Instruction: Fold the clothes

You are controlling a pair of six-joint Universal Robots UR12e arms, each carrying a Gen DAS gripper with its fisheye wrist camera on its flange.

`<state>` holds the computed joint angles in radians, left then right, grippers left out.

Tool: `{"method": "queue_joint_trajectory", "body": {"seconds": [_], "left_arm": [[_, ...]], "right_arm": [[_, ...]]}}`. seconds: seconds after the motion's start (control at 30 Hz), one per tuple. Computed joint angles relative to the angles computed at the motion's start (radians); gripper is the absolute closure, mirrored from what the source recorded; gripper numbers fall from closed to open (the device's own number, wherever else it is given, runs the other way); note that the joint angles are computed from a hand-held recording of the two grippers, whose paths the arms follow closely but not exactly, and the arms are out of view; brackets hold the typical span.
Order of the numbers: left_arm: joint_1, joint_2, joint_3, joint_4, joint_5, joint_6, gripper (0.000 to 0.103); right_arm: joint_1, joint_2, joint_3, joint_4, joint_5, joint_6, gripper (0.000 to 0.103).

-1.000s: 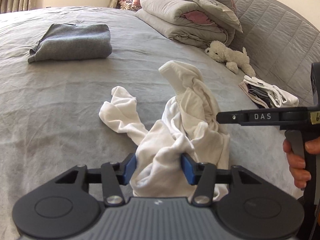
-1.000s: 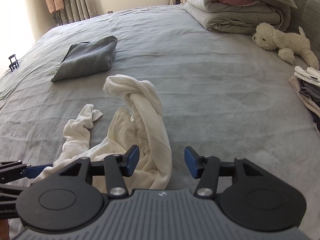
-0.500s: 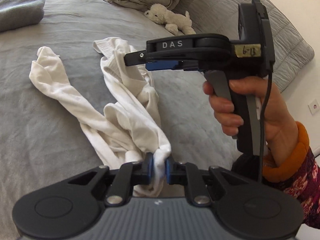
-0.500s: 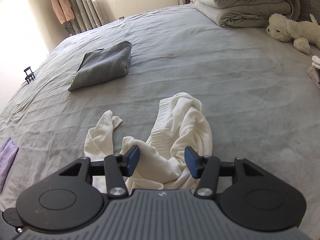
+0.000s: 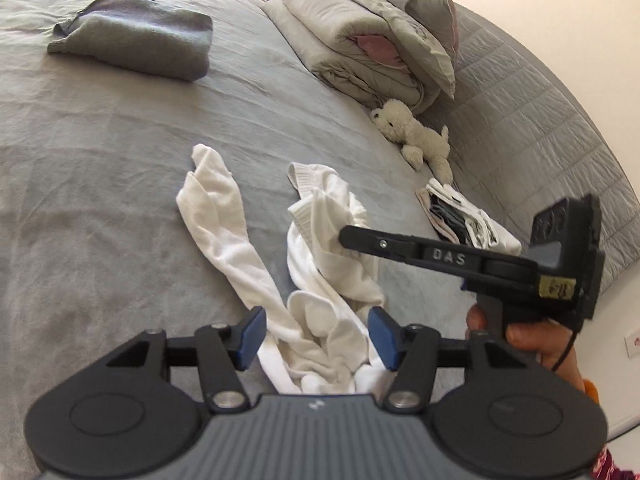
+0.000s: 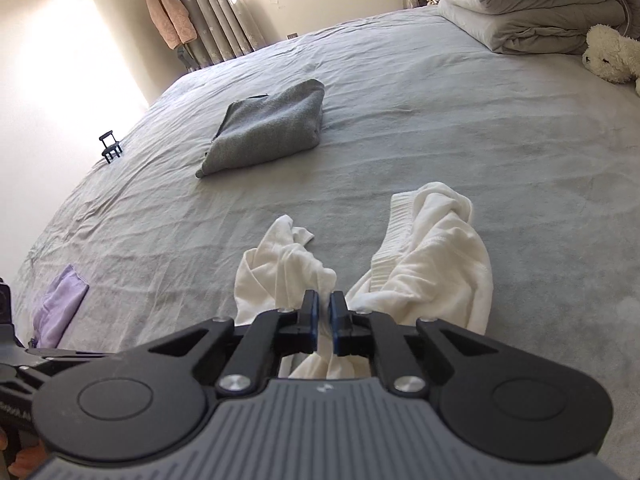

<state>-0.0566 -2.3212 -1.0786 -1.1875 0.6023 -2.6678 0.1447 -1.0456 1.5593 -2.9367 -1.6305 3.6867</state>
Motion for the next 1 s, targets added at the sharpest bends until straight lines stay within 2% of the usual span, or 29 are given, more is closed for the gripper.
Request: {"method": "queue_joint_trajectory", "body": {"seconds": [0.07,0.17,0.23,0.37,0.5,0.7,0.8,0.87,0.93,1.0], "left_arm": [[0.008,-0.010,-0.006,0.066,-0.034,-0.125,0.040],[0.025,-0.030,-0.015,0.138,-0.139,-0.306,0.039],[0.029,-0.039,-0.021,0.180,-0.178,-0.397,0.039],[0.032,-0.047,-0.033,0.231,-0.208,-0.515,0.039],[0.032,-0.055,-0.035,0.263,-0.218,-0.581,0.039],[0.030,-0.060,-0.037,0.268,-0.221,-0.623,0.044],[0.030,-0.058,-0.039,0.262,-0.194,-0.624,0.057],[0.029,-0.057,-0.034,0.239,-0.167,-0.605,0.072],[0.026,-0.054,-0.035,0.245,-0.127,-0.601,0.078],[0.024,-0.049,-0.043,0.273,-0.094,-0.612,0.080]], "right_arm": [[-0.003,0.001,0.005,-0.050,0.040,0.000,0.095],[-0.007,0.004,0.009,-0.102,0.105,0.002,0.095],[-0.008,0.009,0.006,-0.124,0.151,-0.003,0.095],[-0.003,0.015,-0.006,-0.125,0.184,-0.038,0.095],[-0.002,0.019,-0.012,-0.108,0.205,-0.059,0.095],[0.002,0.020,-0.016,-0.082,0.243,-0.111,0.095],[0.005,0.022,-0.022,-0.057,0.270,-0.155,0.095],[0.010,0.023,-0.027,-0.034,0.265,-0.182,0.095],[0.012,0.023,-0.031,-0.012,0.259,-0.202,0.094],[0.012,0.023,-0.033,0.000,0.251,-0.207,0.090]]}}
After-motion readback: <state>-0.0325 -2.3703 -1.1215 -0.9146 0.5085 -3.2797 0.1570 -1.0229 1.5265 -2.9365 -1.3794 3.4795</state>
